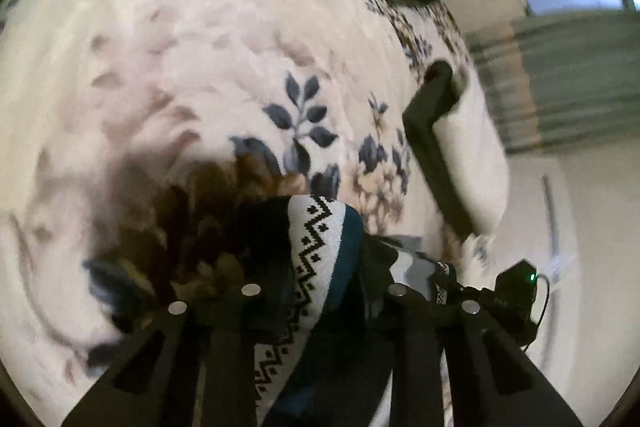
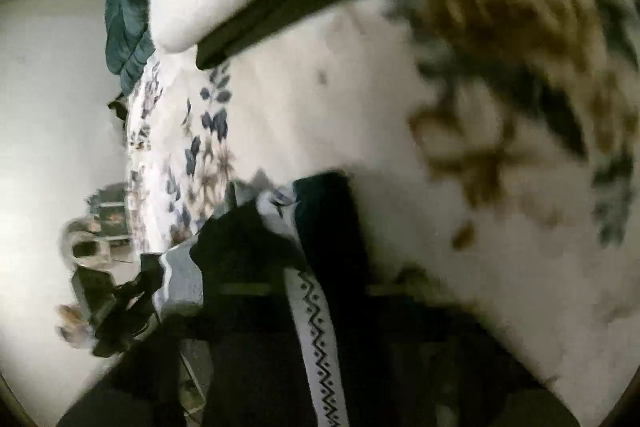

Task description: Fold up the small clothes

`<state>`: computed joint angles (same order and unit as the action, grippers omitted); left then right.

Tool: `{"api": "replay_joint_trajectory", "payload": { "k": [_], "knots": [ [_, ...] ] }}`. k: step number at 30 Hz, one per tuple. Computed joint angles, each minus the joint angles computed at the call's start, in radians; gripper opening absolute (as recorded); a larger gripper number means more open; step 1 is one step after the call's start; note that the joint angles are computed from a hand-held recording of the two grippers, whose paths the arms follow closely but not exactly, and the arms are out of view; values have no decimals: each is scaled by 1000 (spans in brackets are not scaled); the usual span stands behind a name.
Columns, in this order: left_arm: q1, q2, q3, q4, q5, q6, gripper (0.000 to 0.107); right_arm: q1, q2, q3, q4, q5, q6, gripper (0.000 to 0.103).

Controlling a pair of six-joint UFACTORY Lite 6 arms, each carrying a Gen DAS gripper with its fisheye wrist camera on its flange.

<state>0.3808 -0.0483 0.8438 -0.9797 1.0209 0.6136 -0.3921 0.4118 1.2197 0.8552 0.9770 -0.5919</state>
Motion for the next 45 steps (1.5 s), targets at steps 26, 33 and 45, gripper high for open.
{"api": "replay_joint_trajectory", "payload": {
  "k": [26, 33, 45],
  "knots": [
    [167, -394, -324, 260, 230, -64, 65, -267, -360, -515, -182, 199, 72, 10],
    [97, -365, -298, 227, 212, -77, 60, -379, -523, -544, -267, 267, 107, 9],
    [149, -108, -232, 64, 189, 177, 76, -335, -61, -344, -81, 267, -249, 68]
  ]
}}
